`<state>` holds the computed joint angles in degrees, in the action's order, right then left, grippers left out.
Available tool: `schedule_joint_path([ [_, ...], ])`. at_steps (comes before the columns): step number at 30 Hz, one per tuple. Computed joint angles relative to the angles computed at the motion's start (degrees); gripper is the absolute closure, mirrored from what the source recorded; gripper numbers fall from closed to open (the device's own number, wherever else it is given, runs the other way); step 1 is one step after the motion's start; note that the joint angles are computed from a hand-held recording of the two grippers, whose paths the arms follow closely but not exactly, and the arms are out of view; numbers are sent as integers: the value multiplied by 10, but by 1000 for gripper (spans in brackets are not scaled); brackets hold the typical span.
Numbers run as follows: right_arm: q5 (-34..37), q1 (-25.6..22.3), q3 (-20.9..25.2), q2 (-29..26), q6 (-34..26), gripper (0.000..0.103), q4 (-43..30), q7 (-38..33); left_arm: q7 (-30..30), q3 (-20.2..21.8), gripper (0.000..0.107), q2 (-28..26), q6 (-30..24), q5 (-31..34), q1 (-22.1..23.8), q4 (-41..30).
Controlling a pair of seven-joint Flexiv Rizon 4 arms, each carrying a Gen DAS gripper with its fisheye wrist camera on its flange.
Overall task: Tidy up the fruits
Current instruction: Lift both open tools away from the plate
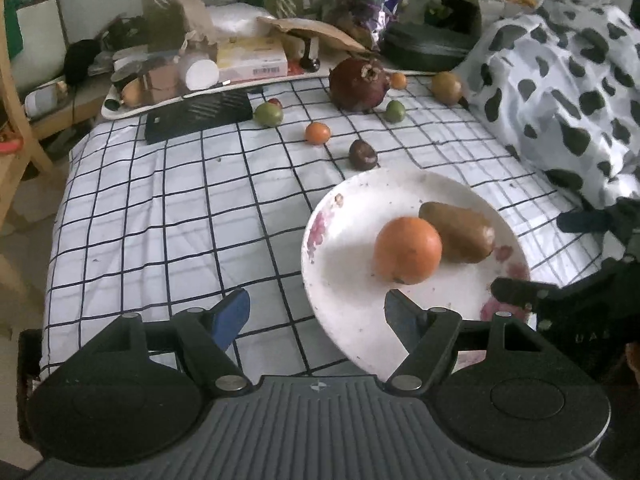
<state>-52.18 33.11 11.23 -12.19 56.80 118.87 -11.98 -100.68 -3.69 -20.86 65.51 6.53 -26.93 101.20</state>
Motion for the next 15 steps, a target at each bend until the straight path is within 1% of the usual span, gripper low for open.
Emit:
schedule_joint_path([
  [4, 10, 1, -1, -5, -7, 0, -5, 6, 8, -5, 34, -7, 9, -11, 5, 1],
  [6, -9, -1, -6, -2, 8, 0, 1, 20, 13, -8, 34, -12, 16, -16, 7, 0],
  [8, -23, -3, -8, 1, 17, 0, 5, 29, 16, -5, 34, -16, 10, -15, 4, -6],
  [12, -36, -5, -9, 1, 7, 0, 2, 39, 23, -4, 34, -18, 23, -16, 4, -5],
  [15, -49, -9, -13, 1, 17, 0, 2, 55, 28, -1, 34, -18, 30, -15, 4, -5],
])
